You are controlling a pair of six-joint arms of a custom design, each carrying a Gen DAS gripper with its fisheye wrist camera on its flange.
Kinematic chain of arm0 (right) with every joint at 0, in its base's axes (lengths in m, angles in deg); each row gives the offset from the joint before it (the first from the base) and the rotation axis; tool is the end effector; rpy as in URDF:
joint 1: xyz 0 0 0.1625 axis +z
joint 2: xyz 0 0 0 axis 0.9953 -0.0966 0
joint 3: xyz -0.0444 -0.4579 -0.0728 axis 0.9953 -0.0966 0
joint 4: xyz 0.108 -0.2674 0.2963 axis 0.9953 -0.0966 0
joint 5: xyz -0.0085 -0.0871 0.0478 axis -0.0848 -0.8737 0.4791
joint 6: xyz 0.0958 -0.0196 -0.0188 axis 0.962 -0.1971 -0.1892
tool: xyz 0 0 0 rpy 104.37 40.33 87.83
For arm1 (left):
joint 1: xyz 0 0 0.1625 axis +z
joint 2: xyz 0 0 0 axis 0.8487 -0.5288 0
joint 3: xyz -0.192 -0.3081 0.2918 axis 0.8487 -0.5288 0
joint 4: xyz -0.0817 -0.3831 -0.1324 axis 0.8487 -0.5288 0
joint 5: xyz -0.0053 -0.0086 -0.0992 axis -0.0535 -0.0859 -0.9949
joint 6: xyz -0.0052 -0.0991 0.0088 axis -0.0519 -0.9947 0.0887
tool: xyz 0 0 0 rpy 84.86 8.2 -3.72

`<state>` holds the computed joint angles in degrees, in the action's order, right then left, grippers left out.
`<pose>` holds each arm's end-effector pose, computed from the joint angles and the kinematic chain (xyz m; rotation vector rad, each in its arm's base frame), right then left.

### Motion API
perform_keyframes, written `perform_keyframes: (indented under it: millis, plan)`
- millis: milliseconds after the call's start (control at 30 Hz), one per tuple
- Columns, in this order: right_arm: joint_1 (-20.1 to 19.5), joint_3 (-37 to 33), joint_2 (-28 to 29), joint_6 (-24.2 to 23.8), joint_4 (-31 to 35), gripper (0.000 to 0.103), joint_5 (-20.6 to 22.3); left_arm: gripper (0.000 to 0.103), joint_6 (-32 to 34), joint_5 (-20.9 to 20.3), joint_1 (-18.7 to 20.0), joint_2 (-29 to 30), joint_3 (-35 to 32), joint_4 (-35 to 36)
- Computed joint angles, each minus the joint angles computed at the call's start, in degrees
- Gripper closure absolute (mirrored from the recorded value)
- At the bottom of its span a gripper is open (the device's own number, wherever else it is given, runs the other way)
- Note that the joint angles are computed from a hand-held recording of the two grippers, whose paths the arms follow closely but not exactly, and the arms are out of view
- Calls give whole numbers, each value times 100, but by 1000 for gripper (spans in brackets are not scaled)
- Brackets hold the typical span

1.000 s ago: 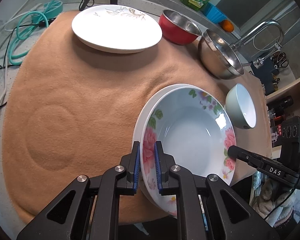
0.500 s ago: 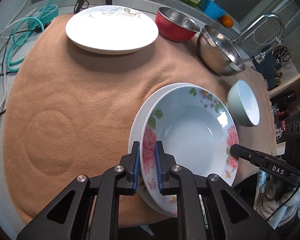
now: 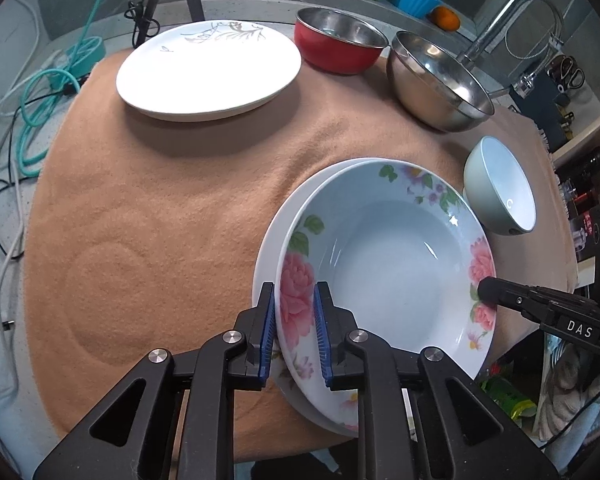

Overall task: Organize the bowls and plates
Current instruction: 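Lower the rose plate into the flower plate and open the left gripper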

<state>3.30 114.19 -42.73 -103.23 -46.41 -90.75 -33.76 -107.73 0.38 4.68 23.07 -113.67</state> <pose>0.0771 -0.8588 0.1824 0.5689 -2.8470 0.0082 -0.2214 -0.7463 0.0658 -0.1796 2.4668 -0.6009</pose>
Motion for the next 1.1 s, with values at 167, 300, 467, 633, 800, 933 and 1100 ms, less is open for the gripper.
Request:
perform_keyframes:
  millis: [167,300,467,633,800,933,1100]
  plan:
    - [5,8,-3,-10,-8,93,-15,85,50,160,-34,74,-134,259]
    - [7,12,-6,-2,-4,93,-16,85,50,172,-34,91,-175,312]
    - [-4,30,-18,-3,-5,93,-6,85,69,254,-55,106,-193,402]
    - [16,44,-16,-70,-55,93,-105,85,63,259,-59,114,-194,384]
    - [118,168,-34,-340,-273,92,-452,85,29,248,-55,101,-161,311]
    - [157,28,35,-414,-150,91,-588,85,45,201,-41,76,-107,179]
    - [122,-133,81,-226,88,91,-471,85,36,122,-26,45,-47,43]
